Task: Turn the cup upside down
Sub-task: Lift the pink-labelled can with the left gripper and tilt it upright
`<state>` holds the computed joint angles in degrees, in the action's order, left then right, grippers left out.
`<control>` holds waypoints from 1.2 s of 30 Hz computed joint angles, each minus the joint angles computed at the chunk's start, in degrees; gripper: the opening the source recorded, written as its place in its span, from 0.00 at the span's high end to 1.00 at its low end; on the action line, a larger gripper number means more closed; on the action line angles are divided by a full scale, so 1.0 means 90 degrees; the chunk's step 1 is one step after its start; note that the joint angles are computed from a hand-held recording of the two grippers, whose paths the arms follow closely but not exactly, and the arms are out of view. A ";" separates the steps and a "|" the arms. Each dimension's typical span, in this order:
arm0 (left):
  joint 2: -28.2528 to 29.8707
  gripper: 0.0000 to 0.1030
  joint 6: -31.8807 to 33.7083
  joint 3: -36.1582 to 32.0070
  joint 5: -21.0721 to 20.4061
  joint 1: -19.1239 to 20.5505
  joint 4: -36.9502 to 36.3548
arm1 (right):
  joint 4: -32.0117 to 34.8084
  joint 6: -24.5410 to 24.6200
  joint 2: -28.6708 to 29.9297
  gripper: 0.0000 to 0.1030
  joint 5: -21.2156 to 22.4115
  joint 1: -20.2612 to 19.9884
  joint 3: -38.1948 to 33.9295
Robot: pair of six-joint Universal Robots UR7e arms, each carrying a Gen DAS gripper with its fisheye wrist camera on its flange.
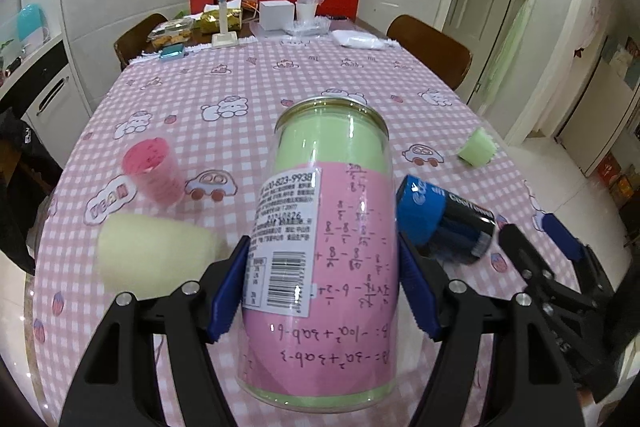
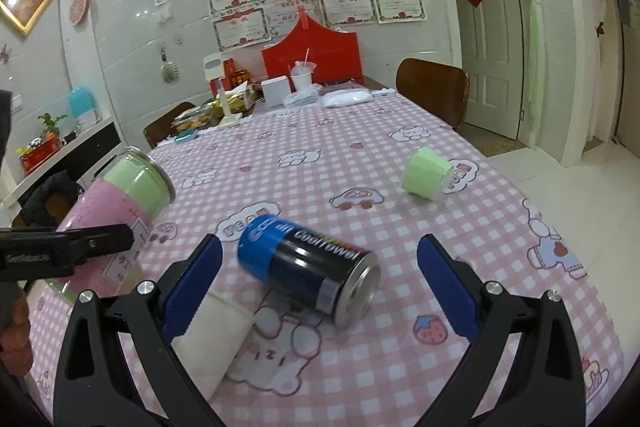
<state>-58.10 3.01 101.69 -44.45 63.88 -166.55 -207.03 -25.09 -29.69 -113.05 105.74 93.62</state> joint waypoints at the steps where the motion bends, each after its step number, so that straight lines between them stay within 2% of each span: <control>1: -0.0098 0.32 -0.0016 0.0164 0.0008 -0.0036 -0.0092 | 0.0029 0.0013 -0.0023 0.08 0.0027 0.0007 0.0050; 5: -0.0397 0.32 -0.0288 0.0672 0.0176 -0.0173 -0.0241 | 0.0151 0.0055 -0.0083 0.08 0.0013 0.0104 0.0239; 14: -0.0857 0.32 -0.0969 0.1533 0.0331 -0.0362 -0.0035 | 0.0021 0.0052 -0.0304 0.08 0.0083 0.0282 0.0820; 19: -0.0969 0.32 -0.1303 0.1941 0.0333 -0.0348 -0.0047 | -0.0157 0.0167 -0.0324 0.09 -0.0196 0.0375 0.1118; 27: -0.1024 0.32 -0.1628 0.2302 0.0123 -0.0164 -0.0035 | -0.0229 0.0344 -0.0389 0.09 -0.0299 0.0423 0.1485; 32: -0.0938 0.32 -0.1645 0.2357 0.0094 -0.0106 -0.0005 | -0.0174 0.0418 -0.0377 0.09 -0.0350 0.0437 0.1564; 36: -0.0884 0.32 -0.1657 0.2334 -0.0114 -0.0002 -0.0031 | -0.0110 0.0482 -0.0339 0.09 -0.0460 0.0449 0.1568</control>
<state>-66.05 -11.90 122.69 -45.48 63.87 -166.83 -208.02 -20.75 -32.74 -117.19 109.77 107.73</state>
